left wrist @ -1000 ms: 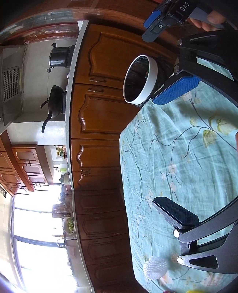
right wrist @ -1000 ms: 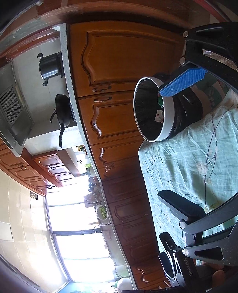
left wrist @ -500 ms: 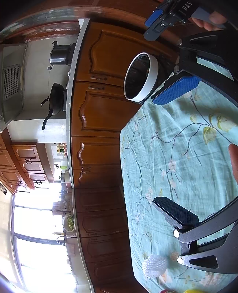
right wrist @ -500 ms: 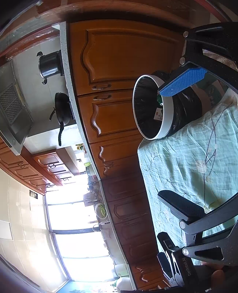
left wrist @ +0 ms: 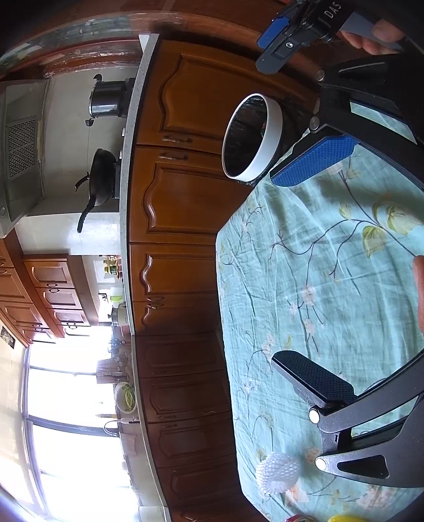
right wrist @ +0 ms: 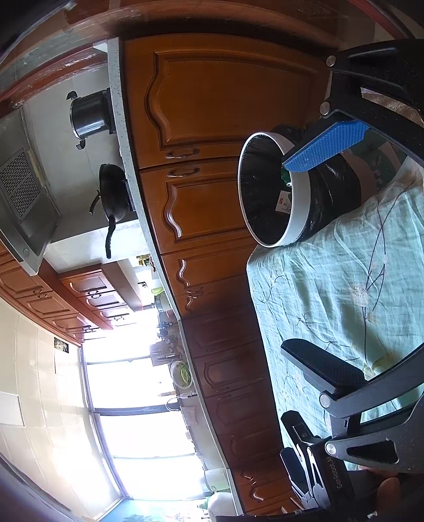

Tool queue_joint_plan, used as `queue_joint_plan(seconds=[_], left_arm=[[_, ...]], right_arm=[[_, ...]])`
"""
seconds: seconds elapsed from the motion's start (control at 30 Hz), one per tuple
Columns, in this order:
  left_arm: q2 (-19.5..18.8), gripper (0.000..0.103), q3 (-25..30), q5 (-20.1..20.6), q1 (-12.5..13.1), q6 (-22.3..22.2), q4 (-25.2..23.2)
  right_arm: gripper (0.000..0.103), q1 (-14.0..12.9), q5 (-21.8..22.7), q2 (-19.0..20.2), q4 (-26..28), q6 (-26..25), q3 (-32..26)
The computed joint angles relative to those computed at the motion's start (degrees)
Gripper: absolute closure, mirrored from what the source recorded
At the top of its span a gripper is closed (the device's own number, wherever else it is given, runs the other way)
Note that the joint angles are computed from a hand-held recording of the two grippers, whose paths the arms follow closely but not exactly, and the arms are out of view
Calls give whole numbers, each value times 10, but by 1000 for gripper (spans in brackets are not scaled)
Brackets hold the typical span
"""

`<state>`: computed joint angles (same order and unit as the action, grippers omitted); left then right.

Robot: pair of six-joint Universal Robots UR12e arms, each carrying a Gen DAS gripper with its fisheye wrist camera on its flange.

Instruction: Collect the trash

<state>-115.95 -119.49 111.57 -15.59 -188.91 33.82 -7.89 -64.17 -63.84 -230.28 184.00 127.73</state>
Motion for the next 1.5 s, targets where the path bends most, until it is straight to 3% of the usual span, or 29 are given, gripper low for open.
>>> queue_joint_plan(seconds=[1.5], left_arm=[[0,0,1,-3,1,-1,-8]], right_arm=[[0,4,13,-4,15,-5,-3]])
